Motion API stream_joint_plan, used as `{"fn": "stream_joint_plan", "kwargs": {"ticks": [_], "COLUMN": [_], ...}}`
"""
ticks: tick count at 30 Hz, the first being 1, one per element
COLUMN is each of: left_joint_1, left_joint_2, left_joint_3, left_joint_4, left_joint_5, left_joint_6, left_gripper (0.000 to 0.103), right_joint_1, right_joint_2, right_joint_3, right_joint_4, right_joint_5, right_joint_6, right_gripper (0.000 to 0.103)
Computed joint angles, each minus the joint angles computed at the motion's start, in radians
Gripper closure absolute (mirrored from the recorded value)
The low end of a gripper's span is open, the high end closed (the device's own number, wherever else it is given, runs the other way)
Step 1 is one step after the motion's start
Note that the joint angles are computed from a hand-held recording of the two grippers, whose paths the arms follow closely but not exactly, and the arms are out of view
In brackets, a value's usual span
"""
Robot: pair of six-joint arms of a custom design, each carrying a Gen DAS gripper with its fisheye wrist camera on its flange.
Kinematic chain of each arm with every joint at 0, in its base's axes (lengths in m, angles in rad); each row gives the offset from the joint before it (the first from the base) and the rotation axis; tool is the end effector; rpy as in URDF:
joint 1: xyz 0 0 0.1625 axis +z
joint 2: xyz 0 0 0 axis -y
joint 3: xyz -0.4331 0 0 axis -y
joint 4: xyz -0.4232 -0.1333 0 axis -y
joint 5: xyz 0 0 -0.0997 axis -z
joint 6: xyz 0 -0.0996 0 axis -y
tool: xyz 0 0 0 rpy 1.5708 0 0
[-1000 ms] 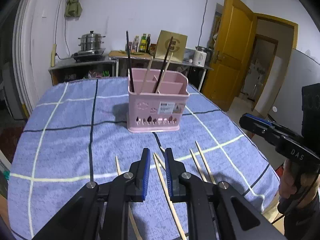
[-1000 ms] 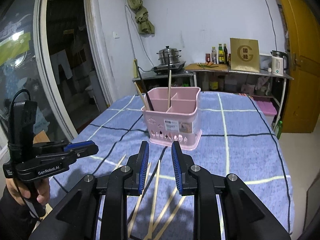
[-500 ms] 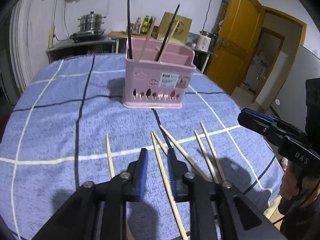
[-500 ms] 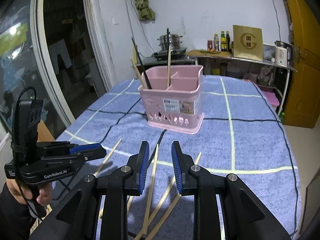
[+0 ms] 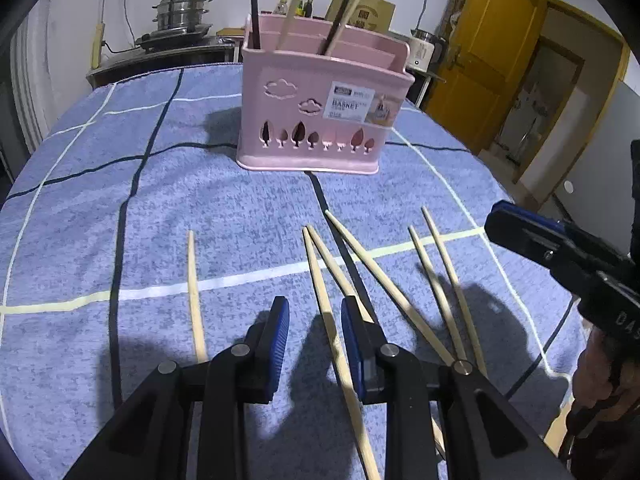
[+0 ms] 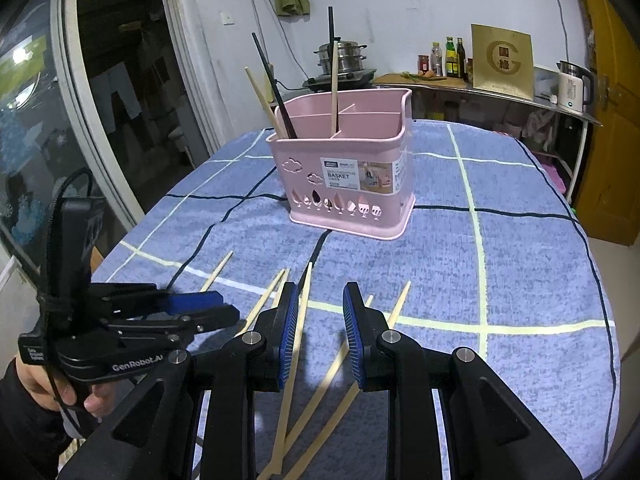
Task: Organize utensils
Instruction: 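Withdraw both tools from the basket toward the loose bamboo chopsticks, then close the right tool on a bamboo chopstick while the left tool grasps another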
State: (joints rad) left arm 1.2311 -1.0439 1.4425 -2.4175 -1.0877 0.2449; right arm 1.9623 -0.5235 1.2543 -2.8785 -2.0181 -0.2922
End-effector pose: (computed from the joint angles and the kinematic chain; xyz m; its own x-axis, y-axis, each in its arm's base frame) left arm -0.0759 -0.7537 0.3363 -0.8023 0.3082 -0.5112 0.5100 0.7989 -0.3188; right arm 0.3973 -0.7261 0.0757 -0.7921 -0.3438 0.5043 -0.5723 0.7056 -0.4179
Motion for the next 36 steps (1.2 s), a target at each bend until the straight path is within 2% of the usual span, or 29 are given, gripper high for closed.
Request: {"fn": "stream_joint_plan", "kwargs": {"ticks": [9,17,28,36], "left_joint_1": [-0.01,-0.007,0.011,0.011], "left_joint_2": [0.043,0.044,0.056,0.087], "left_joint_3": [-0.016,-0.016,-0.053,-0.109], "left_joint_4": [-0.017,-0.044,-0.055,-0.008], "left_joint_5": [0.076,0.105,0.143,0.149], "left_joint_6": [0.035,0.061,0.03,0.03], "left_gripper": [0.076,0.076,0.077,0.077], "right_joint_1": [-0.007,-0.01,-0.011,-0.008], "right_joint_2": [0.011,0.027,0.106,0.173], "right_joint_3": [-0.016,-0.043,-0.166,-0.27], "right_joint_4": [0.013,0.04,0.184,0.298], "right_joint_5": [0.011,0.013,-0.015,-0.062], "right_joint_6": [0.005,0.004,-0.003,-0.015], "right_gripper": [0.079,0.079,0.079,0.079]}}
